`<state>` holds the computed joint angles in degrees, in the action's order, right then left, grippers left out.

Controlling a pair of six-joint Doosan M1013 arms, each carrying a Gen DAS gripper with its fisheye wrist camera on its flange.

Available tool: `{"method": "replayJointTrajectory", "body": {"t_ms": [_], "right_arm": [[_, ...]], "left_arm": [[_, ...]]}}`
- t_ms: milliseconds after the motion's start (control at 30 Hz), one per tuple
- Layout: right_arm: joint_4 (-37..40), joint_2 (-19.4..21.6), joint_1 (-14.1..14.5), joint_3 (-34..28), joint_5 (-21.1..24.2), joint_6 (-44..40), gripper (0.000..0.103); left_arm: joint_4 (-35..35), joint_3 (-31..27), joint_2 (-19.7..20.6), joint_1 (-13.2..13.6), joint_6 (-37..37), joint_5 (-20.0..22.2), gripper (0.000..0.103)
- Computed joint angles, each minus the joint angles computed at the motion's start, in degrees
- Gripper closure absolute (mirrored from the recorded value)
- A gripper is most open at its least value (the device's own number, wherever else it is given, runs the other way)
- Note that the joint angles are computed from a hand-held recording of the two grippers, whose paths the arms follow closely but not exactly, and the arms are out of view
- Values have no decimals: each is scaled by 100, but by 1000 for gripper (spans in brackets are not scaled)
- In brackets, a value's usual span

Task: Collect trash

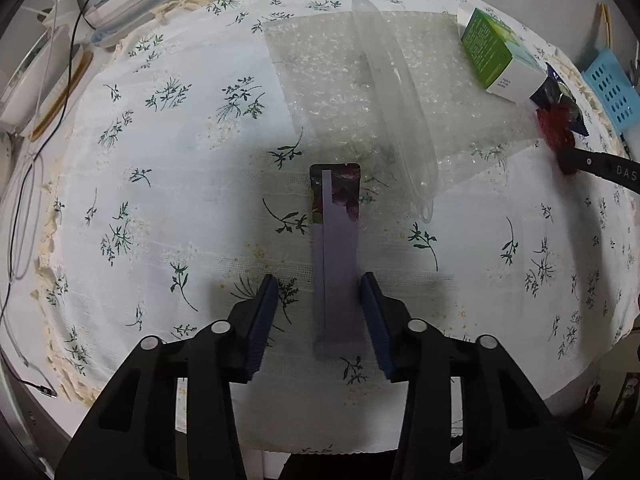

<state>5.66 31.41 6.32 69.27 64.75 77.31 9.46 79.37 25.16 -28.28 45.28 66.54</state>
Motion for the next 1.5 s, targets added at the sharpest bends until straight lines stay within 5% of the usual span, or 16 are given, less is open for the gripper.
{"method": "replayJointTrajectory", "body": {"t_ms": [67,267,1067,1167,1300,1500], "right_arm": [[48,-12,-8,19,-14,-11,89],[172,-46,-31,48,-42,-51,93],[561,-429,-176,476,-278,-286,102],[554,-408,-199,417,-232,-118,96],[581,-373,-198,321,-275,-84,60],[361,-191,-77,110,-99,-200,51]], "left_arm": [[6,-33,18,-7,-26,39,82],[1,-130,79,-22,-64,97,87],[-76,403,-546,-1,-234,-516,87],[-73,375,-489,-3,-239,-526,87],[-75,356,-466,0,-223,-520,87],[-55,336,-458,13,-181,-506,87]]}}
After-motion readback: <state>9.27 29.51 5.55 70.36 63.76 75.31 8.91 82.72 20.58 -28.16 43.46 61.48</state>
